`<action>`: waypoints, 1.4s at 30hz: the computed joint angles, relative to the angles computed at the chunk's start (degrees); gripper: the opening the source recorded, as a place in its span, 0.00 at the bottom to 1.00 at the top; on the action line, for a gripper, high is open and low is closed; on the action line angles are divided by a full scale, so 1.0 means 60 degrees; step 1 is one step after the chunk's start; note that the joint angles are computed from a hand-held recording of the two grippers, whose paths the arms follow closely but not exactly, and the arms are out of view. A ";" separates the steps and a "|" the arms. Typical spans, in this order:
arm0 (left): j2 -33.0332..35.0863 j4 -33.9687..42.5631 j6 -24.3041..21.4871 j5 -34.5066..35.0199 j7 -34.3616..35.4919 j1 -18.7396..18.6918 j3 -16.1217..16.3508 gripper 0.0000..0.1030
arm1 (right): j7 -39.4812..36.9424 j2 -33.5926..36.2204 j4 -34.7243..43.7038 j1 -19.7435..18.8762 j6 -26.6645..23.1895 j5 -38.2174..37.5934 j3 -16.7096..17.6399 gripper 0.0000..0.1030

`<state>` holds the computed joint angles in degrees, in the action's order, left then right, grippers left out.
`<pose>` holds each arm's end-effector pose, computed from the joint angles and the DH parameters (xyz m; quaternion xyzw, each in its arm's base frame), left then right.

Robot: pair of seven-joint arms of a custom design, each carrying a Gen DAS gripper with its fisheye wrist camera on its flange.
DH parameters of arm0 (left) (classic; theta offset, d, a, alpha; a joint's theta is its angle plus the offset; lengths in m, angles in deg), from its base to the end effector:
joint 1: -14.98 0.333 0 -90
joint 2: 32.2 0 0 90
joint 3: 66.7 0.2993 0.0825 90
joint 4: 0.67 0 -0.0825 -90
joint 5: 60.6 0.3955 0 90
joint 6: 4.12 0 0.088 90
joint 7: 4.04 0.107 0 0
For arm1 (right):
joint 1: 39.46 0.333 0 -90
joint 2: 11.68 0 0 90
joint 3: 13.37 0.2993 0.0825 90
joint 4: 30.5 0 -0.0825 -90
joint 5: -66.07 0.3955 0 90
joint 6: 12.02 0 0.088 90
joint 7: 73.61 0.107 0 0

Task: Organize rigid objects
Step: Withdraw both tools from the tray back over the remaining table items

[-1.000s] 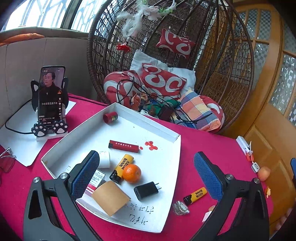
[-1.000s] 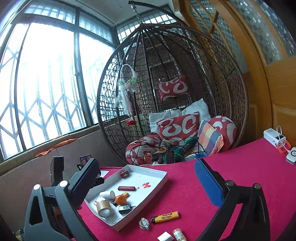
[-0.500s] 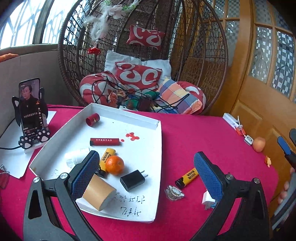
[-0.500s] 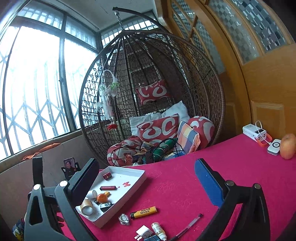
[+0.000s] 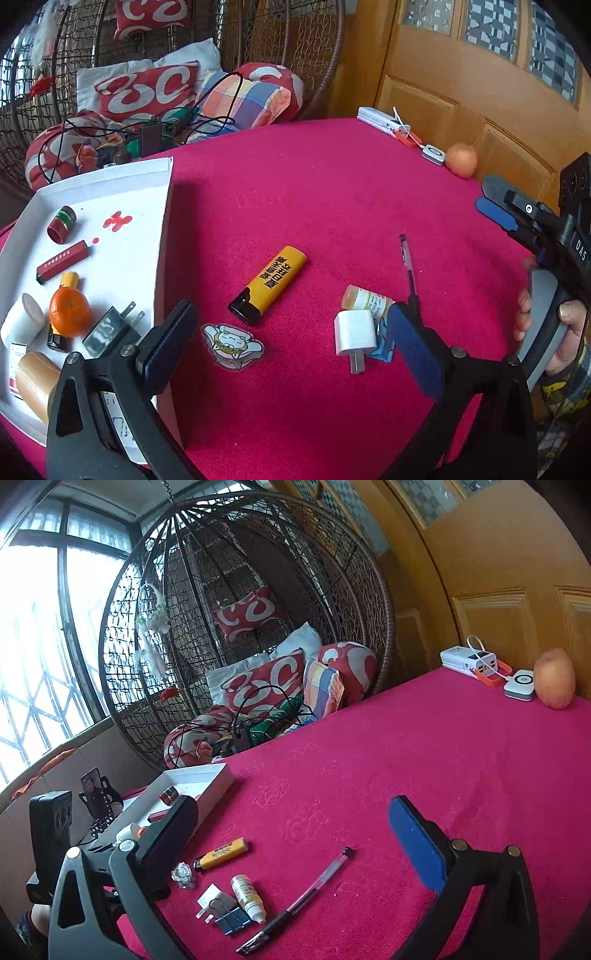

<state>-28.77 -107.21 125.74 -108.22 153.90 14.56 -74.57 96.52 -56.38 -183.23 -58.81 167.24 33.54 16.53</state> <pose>0.6131 -0.1069 0.5070 -0.3084 0.8689 -0.3825 0.0594 0.3860 0.1458 0.5372 -0.4045 0.7184 -0.3267 0.4622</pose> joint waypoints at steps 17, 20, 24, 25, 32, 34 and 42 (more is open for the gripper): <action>0.0243 0.0043 -0.0635 0.0905 -0.0580 -0.0008 -0.0116 1.00 | -0.0010 0.0336 -0.1522 0.0685 0.2039 0.2671 -0.0960 1.00; 0.0011 0.0039 -0.1786 0.0695 -0.0188 0.0233 -0.0127 1.00 | -0.0225 0.0283 -0.1608 0.0669 0.2152 0.3071 -0.0841 1.00; -0.0407 -0.0544 0.0299 0.0482 0.0155 -0.0141 -0.0062 1.00 | -0.0554 0.0313 -0.1618 0.0728 0.2139 0.3491 -0.0779 1.00; -0.0244 -0.0402 0.0584 0.0877 -0.0063 -0.0224 -0.0077 1.00 | -0.0621 0.0329 -0.1610 0.0737 0.2135 0.3570 -0.0770 1.00; 0.1129 0.1274 -0.0957 0.2276 -0.1447 -0.0208 -0.0189 1.00 | -0.0957 0.0378 -0.1613 0.0774 0.2172 0.3975 -0.0727 1.00; 0.1126 0.1249 -0.0801 0.2370 -0.1619 -0.0183 -0.0215 1.00 | -0.1019 0.0387 -0.1613 0.0796 0.2165 0.4043 -0.0733 1.00; 0.1474 0.1816 -0.1412 0.2619 -0.1321 -0.0084 -0.0320 1.00 | -0.1210 0.0404 -0.1622 0.0885 0.2131 0.4167 -0.0820 1.00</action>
